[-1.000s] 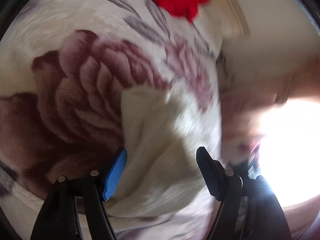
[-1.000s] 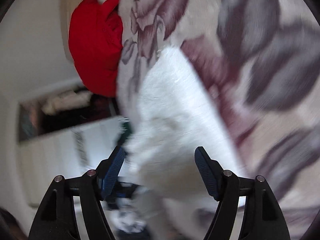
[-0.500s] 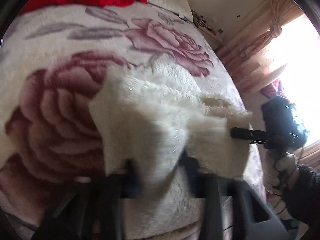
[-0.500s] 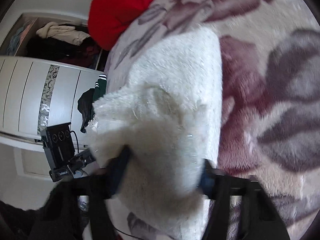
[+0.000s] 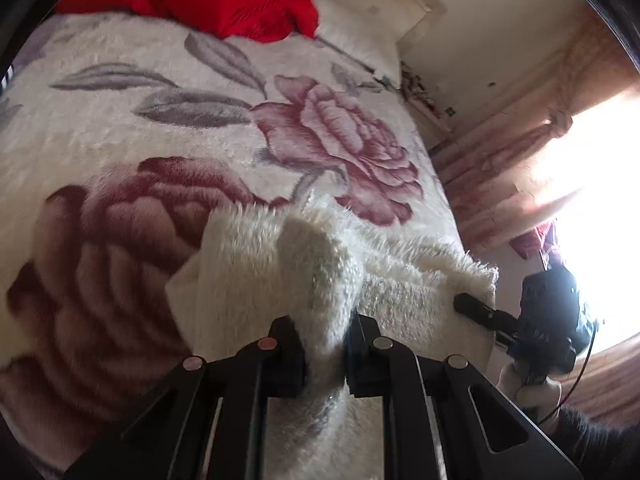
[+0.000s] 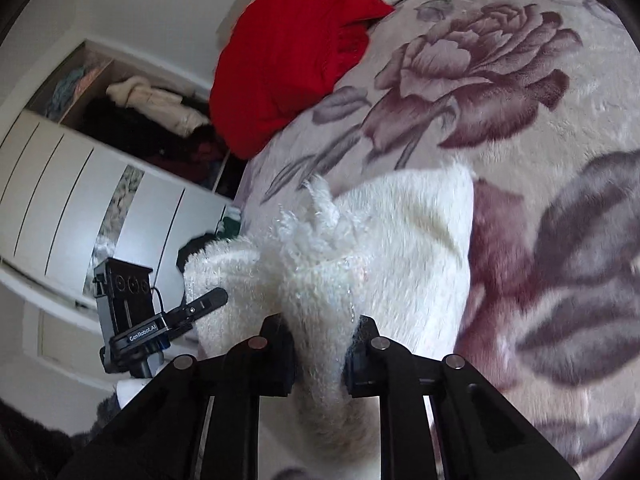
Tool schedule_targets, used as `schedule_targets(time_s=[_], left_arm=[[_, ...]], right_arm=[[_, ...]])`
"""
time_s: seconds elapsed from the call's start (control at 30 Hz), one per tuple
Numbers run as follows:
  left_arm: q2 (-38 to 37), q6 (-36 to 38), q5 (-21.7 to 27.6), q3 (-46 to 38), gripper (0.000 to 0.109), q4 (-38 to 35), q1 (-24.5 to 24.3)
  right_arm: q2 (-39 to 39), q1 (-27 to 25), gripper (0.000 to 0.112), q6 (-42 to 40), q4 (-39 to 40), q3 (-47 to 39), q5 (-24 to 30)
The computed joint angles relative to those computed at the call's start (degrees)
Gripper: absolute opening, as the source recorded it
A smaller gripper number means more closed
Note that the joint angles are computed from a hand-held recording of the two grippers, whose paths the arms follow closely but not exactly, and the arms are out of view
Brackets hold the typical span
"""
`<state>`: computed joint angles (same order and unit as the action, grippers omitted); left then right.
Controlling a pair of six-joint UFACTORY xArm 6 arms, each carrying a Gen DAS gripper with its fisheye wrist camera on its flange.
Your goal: Fold large clothes
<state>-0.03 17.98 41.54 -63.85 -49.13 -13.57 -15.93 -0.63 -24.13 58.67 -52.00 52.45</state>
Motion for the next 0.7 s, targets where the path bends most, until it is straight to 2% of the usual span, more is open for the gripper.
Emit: schedule_targets(time_s=[0.17,0.27,0.33,0.43,0.53,0.57,0.63,0.7], left_arm=[[14.4,-2.0,7.5,-14.8,0.012,2.0,1.9],[20.1,-4.0,11.5,-18.8,0.013,4.0,2.3],[20.3,-3.2,12.1,-17.1,0.013,3.0,2.5],[16.8,0.3,11.3,-10.8,0.014,-4.5,3.8],[12.2,2.7,10.8,-4.9,0.015,-10.1,4.7],[10.6,3.4,11.0,-3.0,0.016,-12.3,5.2],[8.2,4.4,12.3,-0.6,0.017,-15.0,6.1],[5.4,5.5,13.1,1.8,0.027,-15.2,6.3]], right_arm=[[10.3,1.1,0.016,5.3,-2.7,-7.3,-5.8],[16.4,1.0,0.016,8.2,-6.3,-11.5,-5.6],[19.6,0.5,0.016,10.4,-7.6,-12.9,-3.5],[20.5,0.3,0.017,10.9,-10.8,-12.0,-0.5],[18.8,-0.8,0.019,9.1,-8.0,-10.1,2.0],[18.3,-1.7,0.022,8.3,-6.1,-9.7,3.8],[17.2,-4.3,0.035,7.9,-3.0,-8.8,9.1],[14.6,-6.7,0.057,7.6,-0.9,-5.9,12.4]])
